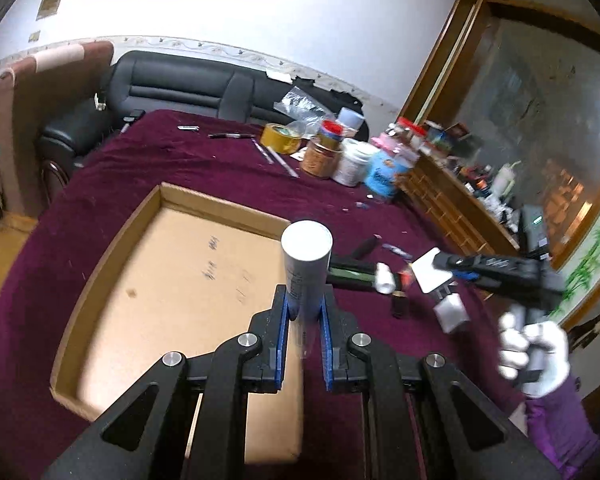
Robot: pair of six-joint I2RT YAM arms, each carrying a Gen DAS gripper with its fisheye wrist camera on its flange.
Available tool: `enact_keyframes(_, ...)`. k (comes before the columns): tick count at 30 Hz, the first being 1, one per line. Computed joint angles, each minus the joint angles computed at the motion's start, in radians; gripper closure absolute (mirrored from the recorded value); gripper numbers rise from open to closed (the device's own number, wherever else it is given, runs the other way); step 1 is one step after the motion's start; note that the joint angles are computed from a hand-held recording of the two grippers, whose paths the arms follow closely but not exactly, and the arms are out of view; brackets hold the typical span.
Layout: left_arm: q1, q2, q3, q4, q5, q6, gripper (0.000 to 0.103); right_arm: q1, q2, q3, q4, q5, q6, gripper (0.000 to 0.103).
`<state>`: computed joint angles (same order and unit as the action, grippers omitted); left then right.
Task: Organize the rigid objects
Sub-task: 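Carry the white paint marker with the left tool over the cardboard box, then lower the white marker into the box and open the left tool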
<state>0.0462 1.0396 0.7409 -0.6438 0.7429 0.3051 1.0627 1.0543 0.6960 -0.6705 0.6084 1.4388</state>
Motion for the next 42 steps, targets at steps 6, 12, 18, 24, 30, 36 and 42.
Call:
enact_keyframes(6,-0.105,0.339,0.150,0.087,-0.129,-0.021,0.092,-0.126,0.302,0.140,0.388,-0.211,-0.258,0.082)
enact_keyframes(12,-0.138,0.622,0.335,0.086,-0.139,-0.065,0.092,-0.209,0.639,0.350,0.491,-0.346,-0.335,0.082)
enact_keyframes(18,-0.176,0.786,0.475,0.089,-0.171,-0.139,0.092,-0.278,0.797,0.423,0.556,-0.440,-0.323,0.082)
enact_keyframes(24,-0.170,0.869,0.510,0.097,-0.130,-0.186,0.083,-0.293,0.842,0.467,0.532,-0.440,-0.340,0.081)
enact_keyframes(30,-0.122,0.806,0.380,0.205,-0.106,-0.248,0.068,-0.246,0.772,0.488,0.363,-0.241,-0.375,0.080)
enact_keyframes(36,-0.092,0.770,0.285,0.264,-0.111,-0.313,0.066,-0.187,0.610,0.365,0.336,-0.118,-0.346,0.077)
enact_keyframes(42,-0.061,0.705,0.197,0.303,-0.092,-0.328,0.056,-0.056,0.391,0.192,0.155,0.089,-0.206,0.077)
